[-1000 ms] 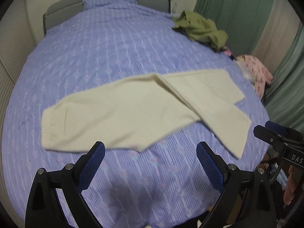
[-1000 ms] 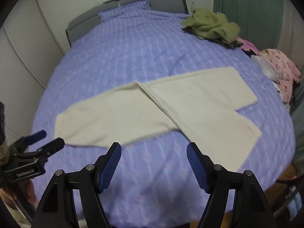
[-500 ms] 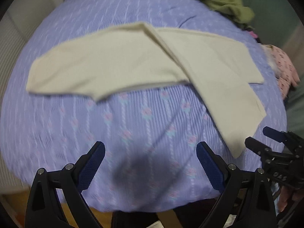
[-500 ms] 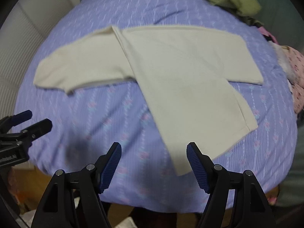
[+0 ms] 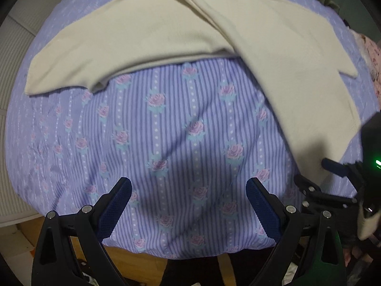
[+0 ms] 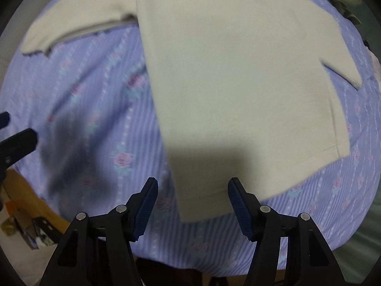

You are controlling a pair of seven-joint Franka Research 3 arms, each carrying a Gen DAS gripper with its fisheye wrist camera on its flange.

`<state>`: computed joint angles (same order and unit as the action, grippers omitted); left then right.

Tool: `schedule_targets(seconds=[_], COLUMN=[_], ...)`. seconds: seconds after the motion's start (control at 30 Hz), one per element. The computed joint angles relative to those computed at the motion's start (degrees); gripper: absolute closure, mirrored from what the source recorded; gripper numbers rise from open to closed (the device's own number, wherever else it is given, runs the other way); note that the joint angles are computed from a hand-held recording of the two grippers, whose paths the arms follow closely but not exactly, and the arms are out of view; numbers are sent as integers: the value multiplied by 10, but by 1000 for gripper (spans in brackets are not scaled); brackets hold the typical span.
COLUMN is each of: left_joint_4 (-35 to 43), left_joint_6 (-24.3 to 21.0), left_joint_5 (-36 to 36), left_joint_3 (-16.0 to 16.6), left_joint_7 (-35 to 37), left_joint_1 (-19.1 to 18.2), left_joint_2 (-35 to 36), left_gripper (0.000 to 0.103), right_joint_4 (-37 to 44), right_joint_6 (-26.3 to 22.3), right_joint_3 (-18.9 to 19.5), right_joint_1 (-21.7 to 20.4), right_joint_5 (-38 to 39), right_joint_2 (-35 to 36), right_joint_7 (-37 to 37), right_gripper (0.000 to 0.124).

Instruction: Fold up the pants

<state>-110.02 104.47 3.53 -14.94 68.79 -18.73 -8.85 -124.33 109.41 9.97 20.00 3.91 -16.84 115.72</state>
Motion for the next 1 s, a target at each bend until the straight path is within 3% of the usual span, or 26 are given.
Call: schedule_targets(seconds=[0.07, 0.13, 0.27, 0.43, 0.57, 0.77, 0.9, 1.0], left_joint_4=[0, 2, 15, 55, 111, 251, 373, 478], left_joint_6=[-4, -4, -1, 25, 52, 81, 66, 37], left_joint_5=[1, 5, 6, 8, 17, 42, 75, 97], left_joint_3=[0, 1, 3, 7, 6, -2, -1, 7], left_joint_7=[5, 11, 26, 40, 42, 52, 42, 38], left_joint_1=[0, 1, 4, 12, 15, 7, -15, -39], left_joint_2=[4, 9, 18, 34, 65, 158, 244, 319], left_gripper=[5, 5, 5, 5, 5, 5, 5, 5], right_joint_4=[3, 13, 9, 21, 75, 186, 262, 324], right_joint_6=[-3, -14, 6, 26, 35, 63, 92, 100], right_joint_3=[3, 9, -3, -6, -3, -19, -48, -80], right_joint_1=[0, 2, 2, -40, -88, -135, -144, -143], right_joint_5=[-12, -38, -38, -82, -155, -257, -298, -280], right_joint_2=[21, 39, 26, -44, -49, 25, 113, 178], right_joint_7=[0, 6, 16, 83, 107, 107, 86, 55], right_gripper=[62, 72, 115, 115, 115, 115, 115, 115])
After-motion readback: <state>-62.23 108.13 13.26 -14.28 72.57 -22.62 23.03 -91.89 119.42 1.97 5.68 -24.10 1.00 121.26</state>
